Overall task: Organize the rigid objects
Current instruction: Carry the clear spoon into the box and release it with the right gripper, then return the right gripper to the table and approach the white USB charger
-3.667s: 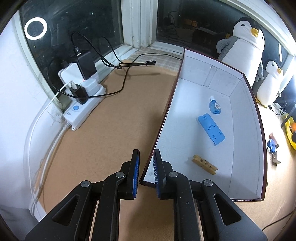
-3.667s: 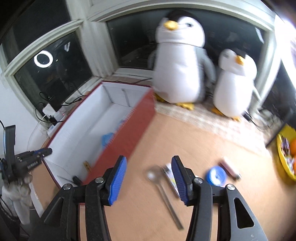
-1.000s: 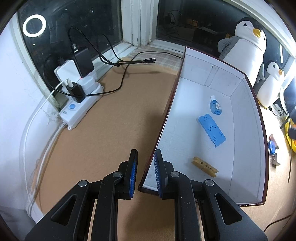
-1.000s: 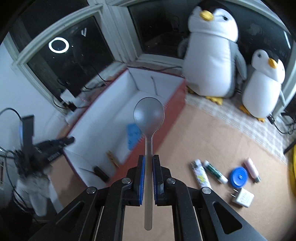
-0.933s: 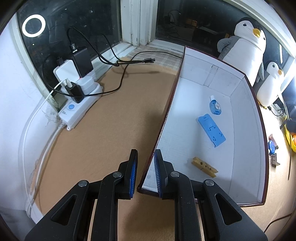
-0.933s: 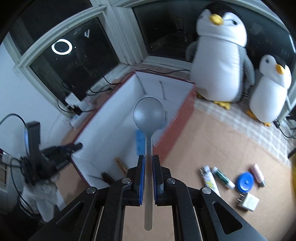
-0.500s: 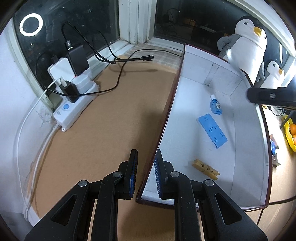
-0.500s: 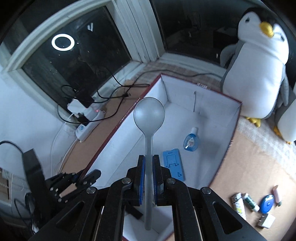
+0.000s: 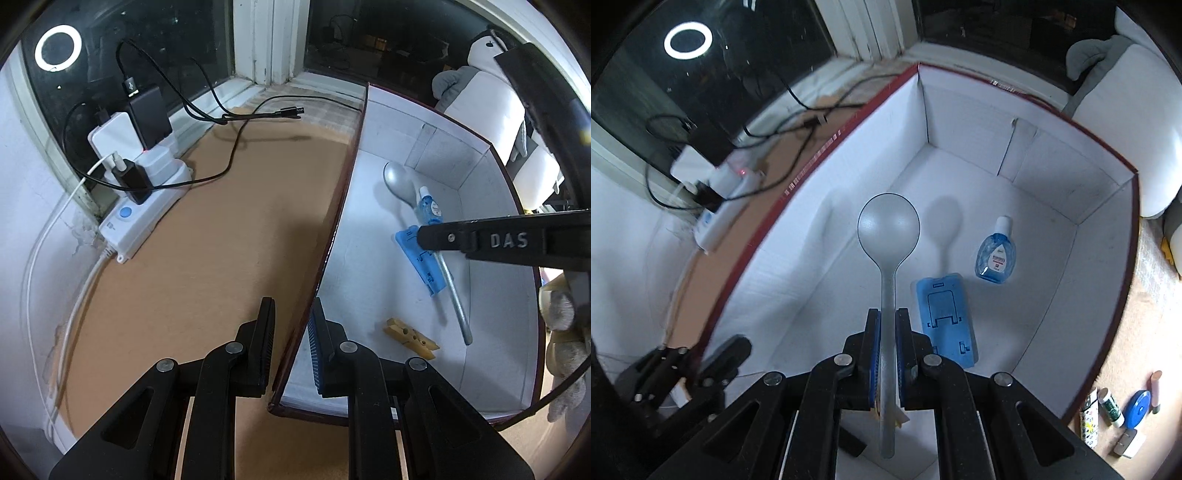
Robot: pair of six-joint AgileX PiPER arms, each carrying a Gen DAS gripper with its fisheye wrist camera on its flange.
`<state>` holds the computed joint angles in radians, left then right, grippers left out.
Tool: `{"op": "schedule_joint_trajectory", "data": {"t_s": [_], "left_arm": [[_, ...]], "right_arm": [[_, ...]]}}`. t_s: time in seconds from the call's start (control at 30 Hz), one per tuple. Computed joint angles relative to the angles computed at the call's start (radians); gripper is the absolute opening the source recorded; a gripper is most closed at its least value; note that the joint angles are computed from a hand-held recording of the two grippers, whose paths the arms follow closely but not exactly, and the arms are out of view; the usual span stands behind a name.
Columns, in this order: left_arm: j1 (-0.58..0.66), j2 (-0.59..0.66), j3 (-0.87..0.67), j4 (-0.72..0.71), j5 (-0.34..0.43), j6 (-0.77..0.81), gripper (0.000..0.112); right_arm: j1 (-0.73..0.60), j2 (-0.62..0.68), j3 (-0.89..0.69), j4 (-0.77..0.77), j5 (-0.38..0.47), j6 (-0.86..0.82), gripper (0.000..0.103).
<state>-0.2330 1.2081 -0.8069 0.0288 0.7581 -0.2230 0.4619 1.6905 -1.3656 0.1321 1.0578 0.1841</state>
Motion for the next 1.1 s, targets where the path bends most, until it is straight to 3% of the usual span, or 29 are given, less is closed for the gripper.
{"op": "schedule_joint_trajectory", "data": {"t_s": [0.23,0.37,0.67,1.1], "left_arm": [[-0.016,0.014,-0.006,0.021,-0.002,-0.024,0.016],[-0.013,0.021,-0.010,0.019,-0.001,-0.024,0.016],[-0.030,0.027,-0.013,0.052,0.003,-0.056,0.016],[-0.041,0.008,-0.012,0.079,0.025,-0.090,0.016]], "right_arm": [[0.015,0.011,0.010,-0.019,-0.008,-0.004,0.008],[0.008,-0.001,0.022,-0.013,-0.022,-0.022,0.027],[-0.054,-0.110,0.082,0.054,-0.043,-0.082,0.027],[-0.236,-0.399,0.218,0.144,-0.018,-0.209,0.028]]}}
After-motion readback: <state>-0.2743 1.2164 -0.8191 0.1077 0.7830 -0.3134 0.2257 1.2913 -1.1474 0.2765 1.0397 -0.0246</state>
